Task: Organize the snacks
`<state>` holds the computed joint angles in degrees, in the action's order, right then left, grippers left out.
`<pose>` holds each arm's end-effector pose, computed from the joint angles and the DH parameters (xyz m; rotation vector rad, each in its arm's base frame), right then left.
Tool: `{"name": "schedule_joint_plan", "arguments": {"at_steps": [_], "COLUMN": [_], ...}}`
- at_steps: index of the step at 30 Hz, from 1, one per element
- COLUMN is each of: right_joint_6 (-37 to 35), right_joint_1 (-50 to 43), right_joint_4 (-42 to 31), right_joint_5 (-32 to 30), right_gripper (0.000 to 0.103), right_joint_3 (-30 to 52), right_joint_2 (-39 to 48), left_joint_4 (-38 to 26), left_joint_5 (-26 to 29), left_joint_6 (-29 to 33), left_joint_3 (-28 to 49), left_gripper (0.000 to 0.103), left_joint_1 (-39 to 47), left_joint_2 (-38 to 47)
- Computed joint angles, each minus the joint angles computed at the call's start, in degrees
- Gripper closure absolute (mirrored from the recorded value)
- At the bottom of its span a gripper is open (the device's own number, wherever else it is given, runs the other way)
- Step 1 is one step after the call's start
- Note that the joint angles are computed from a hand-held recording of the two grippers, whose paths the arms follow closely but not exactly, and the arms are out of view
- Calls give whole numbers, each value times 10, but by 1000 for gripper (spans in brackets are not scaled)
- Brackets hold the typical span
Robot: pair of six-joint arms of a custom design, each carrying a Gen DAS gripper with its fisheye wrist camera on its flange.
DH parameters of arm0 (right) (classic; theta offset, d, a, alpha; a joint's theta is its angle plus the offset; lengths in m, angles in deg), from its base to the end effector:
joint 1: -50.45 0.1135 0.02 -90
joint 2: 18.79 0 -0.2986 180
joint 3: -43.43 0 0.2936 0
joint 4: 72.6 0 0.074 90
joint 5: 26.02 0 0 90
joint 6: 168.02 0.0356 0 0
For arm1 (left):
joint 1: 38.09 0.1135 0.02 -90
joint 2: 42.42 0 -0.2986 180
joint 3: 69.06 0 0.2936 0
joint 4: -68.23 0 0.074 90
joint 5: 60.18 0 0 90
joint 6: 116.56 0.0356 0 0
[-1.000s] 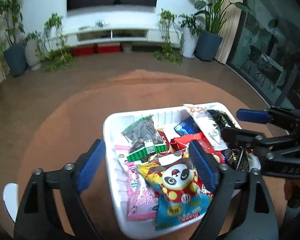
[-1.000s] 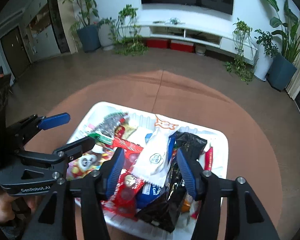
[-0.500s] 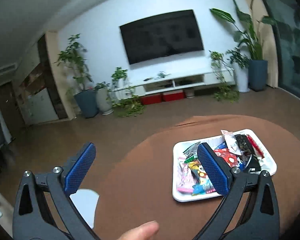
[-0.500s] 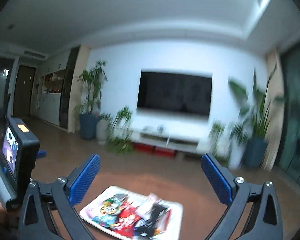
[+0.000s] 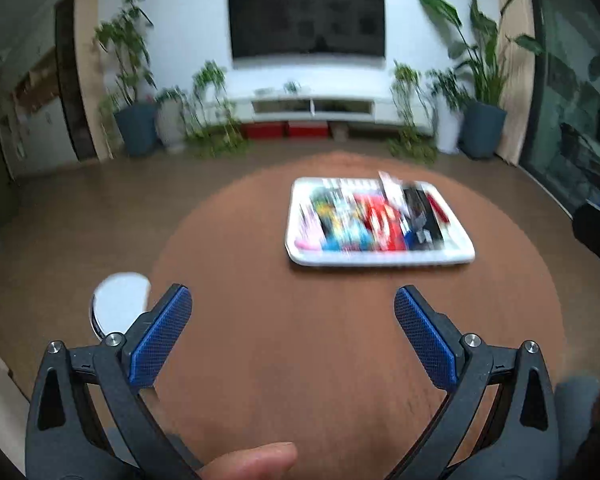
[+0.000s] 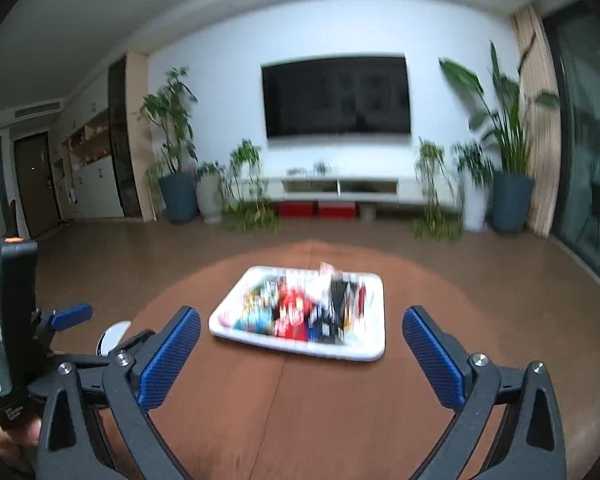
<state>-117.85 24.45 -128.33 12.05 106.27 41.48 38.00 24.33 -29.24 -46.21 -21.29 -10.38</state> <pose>0.2125 -0.0725 0.3092 -0.5897 2.0395 0.4775 0.1342 0.0441 0.1555 -0.4339 2.2242 0.2394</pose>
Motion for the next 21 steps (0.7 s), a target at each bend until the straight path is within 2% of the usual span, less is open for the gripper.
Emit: {"name": "schedule_joint_plan", "arguments": {"at_steps": [5, 7, 11, 14, 21], "right_joint_6": [-13, -4, 24, 20, 15], "right_joint_1": [-22, -23, -17, -15, -1], "right_joint_4": [-24, -18, -9, -12, -9], "right_joint_5": [31, 65, 123, 146, 162], "right_gripper": [0, 0, 0, 0, 0], "right_joint_3": [-16, -23, -25, -27, -40], "right_joint_2": [4, 6, 16, 23, 17], "left_joint_4": [-43, -43, -34, -19, 8], "left_joint_5": [-18, -23, -42, -33, -26], "left_joint_6": [-41, -51, -60, -53, -41], "left_joint_3": [-45, -51, -34, -21, -16], "left_gripper": [0, 0, 0, 0, 0], "left_joint_1": [-51, -66, -89, -78, -59], "left_joint_2": [-47, -46, -10, 23, 63]}}
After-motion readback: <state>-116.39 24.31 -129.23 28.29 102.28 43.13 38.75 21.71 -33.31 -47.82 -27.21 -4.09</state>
